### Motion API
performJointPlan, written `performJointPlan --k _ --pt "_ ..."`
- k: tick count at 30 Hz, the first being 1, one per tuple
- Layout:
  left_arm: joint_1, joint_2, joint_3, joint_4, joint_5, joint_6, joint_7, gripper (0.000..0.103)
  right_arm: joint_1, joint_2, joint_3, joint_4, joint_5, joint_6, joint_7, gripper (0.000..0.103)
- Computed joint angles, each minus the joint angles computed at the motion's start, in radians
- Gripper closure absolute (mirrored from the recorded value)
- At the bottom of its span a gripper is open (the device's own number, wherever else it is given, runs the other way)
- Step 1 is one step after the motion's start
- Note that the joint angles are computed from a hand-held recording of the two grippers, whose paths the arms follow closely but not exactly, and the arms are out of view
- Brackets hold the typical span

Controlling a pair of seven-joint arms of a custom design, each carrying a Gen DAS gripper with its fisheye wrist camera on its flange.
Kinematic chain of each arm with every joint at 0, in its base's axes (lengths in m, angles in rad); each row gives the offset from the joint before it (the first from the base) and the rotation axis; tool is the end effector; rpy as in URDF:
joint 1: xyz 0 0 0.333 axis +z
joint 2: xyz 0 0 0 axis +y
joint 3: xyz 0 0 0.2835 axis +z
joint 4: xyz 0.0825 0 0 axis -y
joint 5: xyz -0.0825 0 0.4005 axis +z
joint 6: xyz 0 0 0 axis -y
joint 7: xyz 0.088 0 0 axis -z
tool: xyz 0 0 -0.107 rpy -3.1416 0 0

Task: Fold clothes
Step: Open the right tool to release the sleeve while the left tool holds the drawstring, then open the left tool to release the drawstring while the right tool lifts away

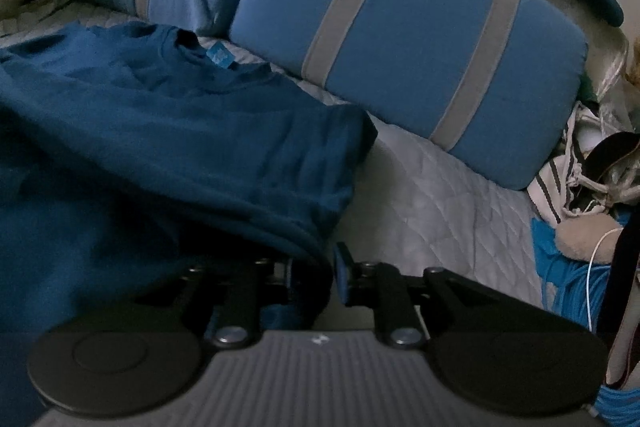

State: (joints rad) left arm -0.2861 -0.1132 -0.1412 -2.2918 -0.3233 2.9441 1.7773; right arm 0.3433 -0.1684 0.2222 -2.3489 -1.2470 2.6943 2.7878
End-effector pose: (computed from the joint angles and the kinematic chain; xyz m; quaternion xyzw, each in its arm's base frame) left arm 0.5192 -0.2150 0.4438 -0.5317 0.7580 -0.3387 0.1677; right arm 0.4270 0.3089 0.3929 -0.7474 0.4995 -0.3690 0.2361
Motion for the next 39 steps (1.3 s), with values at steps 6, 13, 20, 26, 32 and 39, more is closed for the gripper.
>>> performJointPlan --k 6,13,20,26,32,39 --pt "0.006 0.013 -0.005 -0.013 0.013 0.016 -0.011 0.097 -0.003 -0.014 0.000 -0.020 -0.014 -0.019 -0.001 0.045" --pt "-0.024 -0.007 0.011 -0.028 -0.031 0.097 0.008 0.098 -0.017 -0.033 -0.001 -0.046 -0.004 -0.002 0.002 0.043" --pt "0.024 0.012 -0.003 -0.009 0.110 0.083 -0.137 0.097 -0.015 -0.025 0.008 -0.044 0.008 -0.022 0.009 0.040" --pt "0.057 0.029 -0.023 0.011 0.197 -0.002 -0.235 0.091 -0.016 -0.049 0.009 -0.066 0.020 -0.020 -0.013 0.029" --pt "0.080 0.000 -0.032 0.015 0.306 -0.052 -0.339 0.056 -0.030 -0.085 0.013 -0.097 0.048 -0.007 -0.039 0.019" --pt "0.091 -0.122 -0.008 -0.083 0.376 -0.033 -0.474 0.038 -0.067 -0.167 0.019 -0.168 0.112 0.050 -0.121 0.009"
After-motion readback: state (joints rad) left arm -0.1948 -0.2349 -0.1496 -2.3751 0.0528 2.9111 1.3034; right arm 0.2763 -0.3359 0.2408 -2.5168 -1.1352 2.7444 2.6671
